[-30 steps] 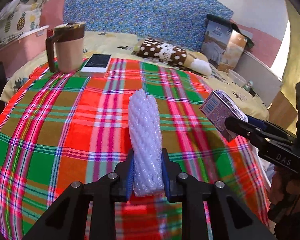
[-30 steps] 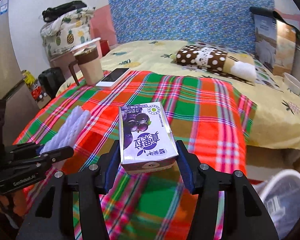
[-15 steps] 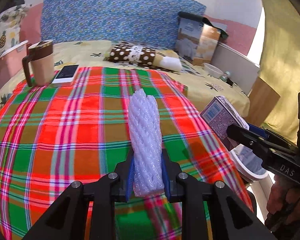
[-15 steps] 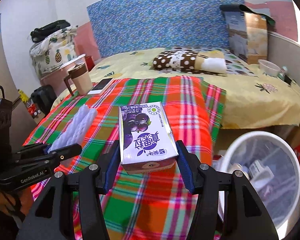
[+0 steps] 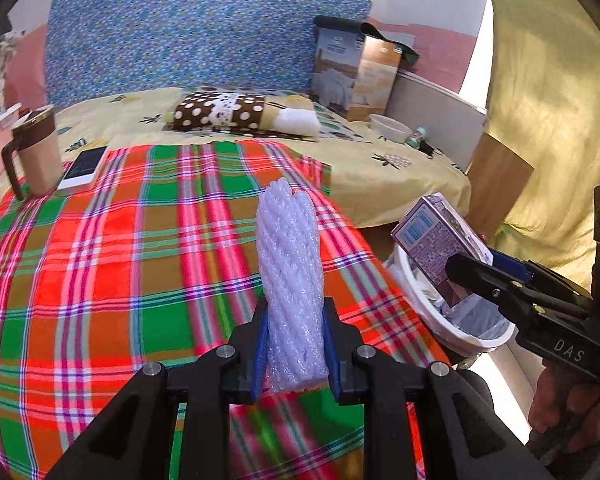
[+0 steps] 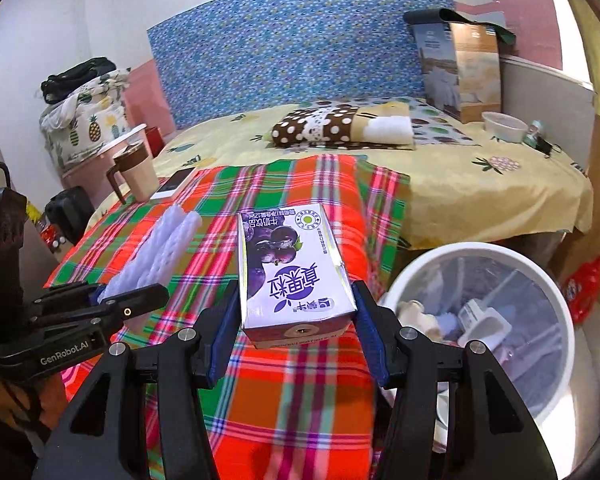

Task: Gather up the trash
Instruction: 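Carry the foam sleeve and juice carton in both tools over the bin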

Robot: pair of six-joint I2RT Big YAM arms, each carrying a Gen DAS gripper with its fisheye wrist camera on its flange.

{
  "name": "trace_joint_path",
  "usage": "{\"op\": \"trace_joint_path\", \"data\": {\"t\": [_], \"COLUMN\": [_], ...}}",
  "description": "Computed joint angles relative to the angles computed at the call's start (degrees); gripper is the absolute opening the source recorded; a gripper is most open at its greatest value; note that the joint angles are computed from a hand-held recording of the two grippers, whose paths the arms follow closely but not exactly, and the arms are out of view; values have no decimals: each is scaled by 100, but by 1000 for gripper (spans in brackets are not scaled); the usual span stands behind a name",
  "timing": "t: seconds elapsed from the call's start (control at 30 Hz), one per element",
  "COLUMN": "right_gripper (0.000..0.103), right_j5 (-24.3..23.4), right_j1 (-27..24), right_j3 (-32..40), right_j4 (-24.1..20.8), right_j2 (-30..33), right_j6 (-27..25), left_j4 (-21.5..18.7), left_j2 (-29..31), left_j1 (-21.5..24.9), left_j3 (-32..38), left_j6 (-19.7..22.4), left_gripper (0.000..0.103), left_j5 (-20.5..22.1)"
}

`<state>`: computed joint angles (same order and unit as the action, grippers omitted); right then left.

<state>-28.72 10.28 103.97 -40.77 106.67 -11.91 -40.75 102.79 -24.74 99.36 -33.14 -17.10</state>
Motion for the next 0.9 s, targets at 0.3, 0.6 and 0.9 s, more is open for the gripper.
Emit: {"op": "trace_joint_path", "data": {"t": [0.3, 0.6, 0.9], "right_gripper": [56, 56, 56], "right_j5": [94, 284, 491], "right_j1": [-275, -567, -782], "right_j3": [-205, -263, -252], "right_j4": [152, 207, 158], "right_j2": [-88, -94, -27], "right_j6": [126, 323, 551], "left_j4": [-173, -430, -840], "left_j2": [500, 1142, 1834], "left_j1": [-126, -276, -393], "left_j3": [742, 1701, 2779], "left_j6": [239, 539, 824], "left_gripper": [24, 24, 24], "left_j5": [202, 483, 783]}}
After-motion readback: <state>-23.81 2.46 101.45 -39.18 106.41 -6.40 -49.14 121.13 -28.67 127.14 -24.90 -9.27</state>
